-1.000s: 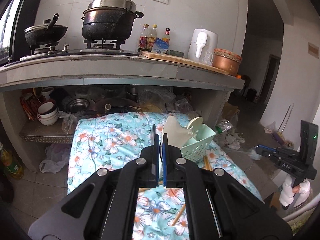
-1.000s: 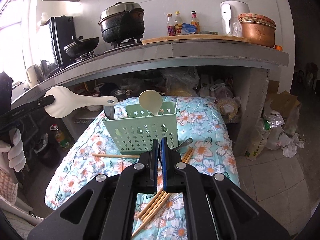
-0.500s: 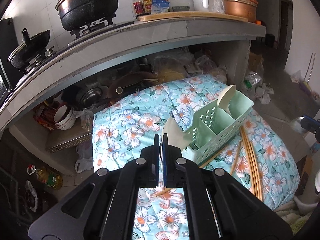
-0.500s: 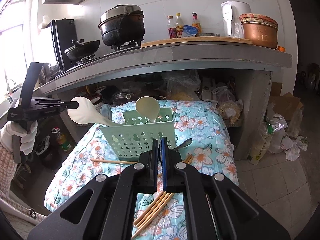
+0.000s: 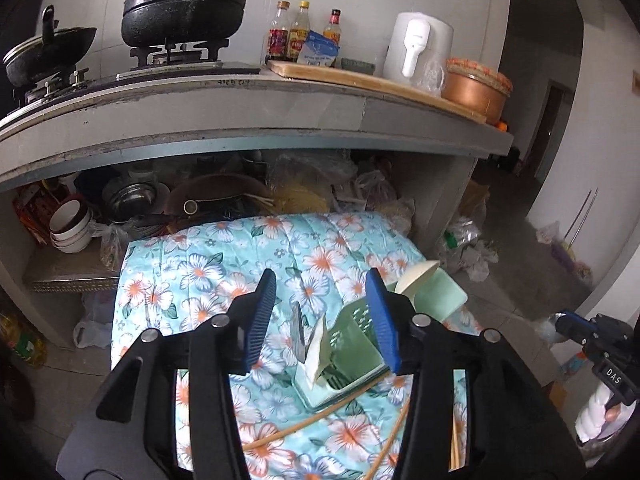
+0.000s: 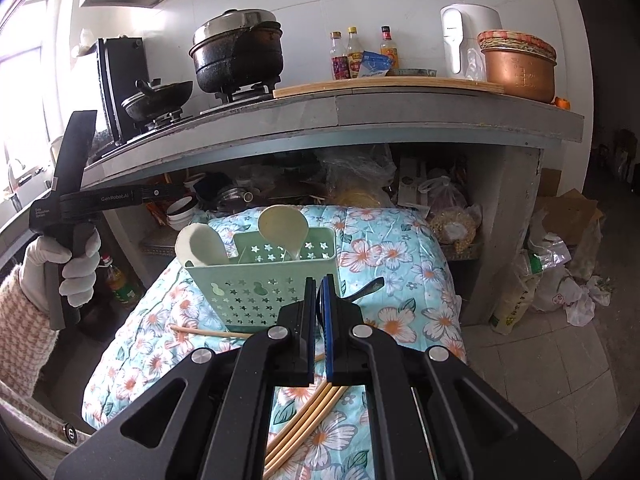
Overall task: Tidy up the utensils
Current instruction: 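Lower the rice paddle into the holder with the left gripper while the right gripper carries the spoon, then lower the metal spoon into the green holder and open the right gripper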
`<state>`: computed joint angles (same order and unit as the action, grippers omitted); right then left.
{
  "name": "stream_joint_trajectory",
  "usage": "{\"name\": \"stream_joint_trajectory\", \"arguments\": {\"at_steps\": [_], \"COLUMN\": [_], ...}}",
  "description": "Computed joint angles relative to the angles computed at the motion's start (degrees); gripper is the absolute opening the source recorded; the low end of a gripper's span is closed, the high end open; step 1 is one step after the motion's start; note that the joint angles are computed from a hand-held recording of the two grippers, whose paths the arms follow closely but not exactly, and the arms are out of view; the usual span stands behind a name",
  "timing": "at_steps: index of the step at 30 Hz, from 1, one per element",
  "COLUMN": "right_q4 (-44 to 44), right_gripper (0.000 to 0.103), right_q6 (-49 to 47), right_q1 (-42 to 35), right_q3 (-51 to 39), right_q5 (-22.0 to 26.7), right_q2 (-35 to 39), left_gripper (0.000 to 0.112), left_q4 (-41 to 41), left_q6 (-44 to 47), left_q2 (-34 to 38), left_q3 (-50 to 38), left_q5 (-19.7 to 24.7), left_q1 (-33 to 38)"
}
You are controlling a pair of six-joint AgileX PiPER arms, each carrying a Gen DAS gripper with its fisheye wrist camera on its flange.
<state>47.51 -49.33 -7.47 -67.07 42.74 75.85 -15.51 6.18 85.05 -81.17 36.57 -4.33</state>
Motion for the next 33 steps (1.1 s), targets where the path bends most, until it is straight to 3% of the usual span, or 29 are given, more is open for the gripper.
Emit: {"name": "stream_joint_trajectory", "arguments": {"at_steps": [5,13,20,24,29,33], "right_q4": [3.87,9.08,4.0,1.56,-4.41,-5.72], "right_gripper": [0.004,0.004,0.004,0.004,0.005,0.005], "right_q6": [-1.28,2.57,9.56,14.31,20.94,21.27], "right_q1": [-1.89,-3.26,0.56,2.45,5.91,7.22], "right_q3": [-7.71,-21.57,-27.75,-33.23,-40.4,-40.94], "right_q5": [5.44,18.09,18.61,19.41,18.76,15.99], "right_q2": [3.2,12.25,18.24,23.4,29.93,31.02], "left_gripper": [0.061,0.066,0.066,0.066,0.068,0.072], "left_q4": [-12.23,-17.03,-18.68,-24.22,-25.08,-25.0], "left_q6": [8.19,11.98,13.91,19.26,19.7,19.44], "left_q2": [-3.41,-7.57,-9.43,-9.47,-9.71,-10.52], "left_q3": [6.98,19.04,25.33,26.9,28.6,30.3], "left_q5": [-7.23,-14.66,-17.84,-17.79,-17.86,-18.79], "left_q1": [2.94,5.19,7.45,9.03,9.28,9.02]}}
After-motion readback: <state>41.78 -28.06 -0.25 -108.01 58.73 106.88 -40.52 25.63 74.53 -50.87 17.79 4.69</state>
